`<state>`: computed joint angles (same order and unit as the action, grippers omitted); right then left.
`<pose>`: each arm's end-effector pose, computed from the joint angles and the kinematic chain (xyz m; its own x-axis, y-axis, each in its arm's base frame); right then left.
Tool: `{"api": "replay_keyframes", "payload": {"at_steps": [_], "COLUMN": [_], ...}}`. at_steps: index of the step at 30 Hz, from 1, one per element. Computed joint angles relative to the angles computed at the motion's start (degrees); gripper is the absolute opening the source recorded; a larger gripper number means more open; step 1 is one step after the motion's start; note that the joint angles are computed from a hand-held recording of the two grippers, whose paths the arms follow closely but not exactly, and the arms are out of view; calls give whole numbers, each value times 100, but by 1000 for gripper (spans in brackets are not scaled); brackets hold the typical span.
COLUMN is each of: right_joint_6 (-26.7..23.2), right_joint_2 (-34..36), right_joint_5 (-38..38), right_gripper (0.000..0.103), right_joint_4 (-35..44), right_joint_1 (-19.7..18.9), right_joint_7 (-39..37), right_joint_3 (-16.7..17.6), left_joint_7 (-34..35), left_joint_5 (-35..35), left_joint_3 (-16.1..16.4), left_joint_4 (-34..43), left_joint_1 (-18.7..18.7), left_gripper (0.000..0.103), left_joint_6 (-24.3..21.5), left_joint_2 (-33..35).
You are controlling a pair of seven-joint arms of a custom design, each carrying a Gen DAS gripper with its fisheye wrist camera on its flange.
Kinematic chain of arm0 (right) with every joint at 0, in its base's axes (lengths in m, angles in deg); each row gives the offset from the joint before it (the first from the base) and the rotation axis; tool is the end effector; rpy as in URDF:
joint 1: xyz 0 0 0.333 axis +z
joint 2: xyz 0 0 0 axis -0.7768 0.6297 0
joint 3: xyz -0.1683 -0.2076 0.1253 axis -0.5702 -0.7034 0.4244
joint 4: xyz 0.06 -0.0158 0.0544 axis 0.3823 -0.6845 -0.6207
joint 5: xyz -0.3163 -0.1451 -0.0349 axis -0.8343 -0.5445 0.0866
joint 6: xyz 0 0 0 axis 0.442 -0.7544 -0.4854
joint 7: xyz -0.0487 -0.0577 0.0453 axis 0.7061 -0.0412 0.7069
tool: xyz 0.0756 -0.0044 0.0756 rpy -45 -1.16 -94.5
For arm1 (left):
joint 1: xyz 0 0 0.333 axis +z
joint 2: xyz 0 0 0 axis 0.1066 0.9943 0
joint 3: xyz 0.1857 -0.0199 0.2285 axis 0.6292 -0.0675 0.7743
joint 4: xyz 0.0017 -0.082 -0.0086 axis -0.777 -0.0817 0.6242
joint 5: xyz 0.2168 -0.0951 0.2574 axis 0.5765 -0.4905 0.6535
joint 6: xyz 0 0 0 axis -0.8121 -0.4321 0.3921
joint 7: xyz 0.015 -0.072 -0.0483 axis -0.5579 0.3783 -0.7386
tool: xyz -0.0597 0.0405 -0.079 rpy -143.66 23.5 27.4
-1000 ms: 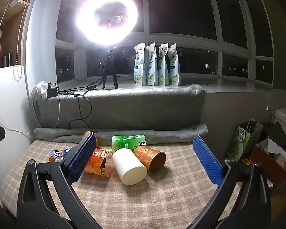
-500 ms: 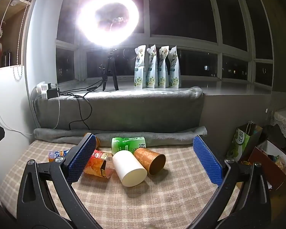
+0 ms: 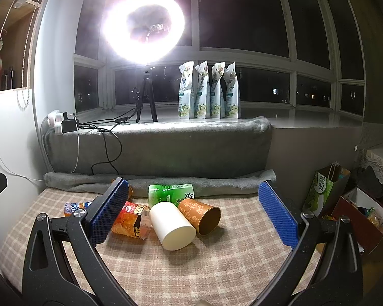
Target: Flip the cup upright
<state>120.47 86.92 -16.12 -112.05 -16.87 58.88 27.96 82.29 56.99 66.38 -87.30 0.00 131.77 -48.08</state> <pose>0.6090 0.2601 0.6081 0.3055 -0.9520 -0.0205 -0.2803 -0.0694 -0.9574 0.4868 -0.1874 0.5982 0.3831 -0.9228 0.0418 -0.2243 -0.1368 -0.9649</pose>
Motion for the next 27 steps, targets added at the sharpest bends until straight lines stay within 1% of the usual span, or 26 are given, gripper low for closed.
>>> {"api": "replay_keyframes", "payload": {"at_steps": [6, 27], "right_joint_6": [51, 31], "right_joint_2": [2, 11], "right_joint_5": [5, 3], "right_gripper": [103, 103], "right_joint_4": [-36, -21], "right_joint_1": [72, 81], "right_joint_7": [26, 31], "right_joint_3": [-83, -88], "left_joint_7": [29, 69], "left_joint_5": [-46, -94], "left_joint_3": [-3, 15], "left_joint_4": [12, 37], "left_joint_1": [-8, -1], "left_gripper": [100, 100], "left_joint_6": [-11, 23], "left_joint_2": [0, 33]}}
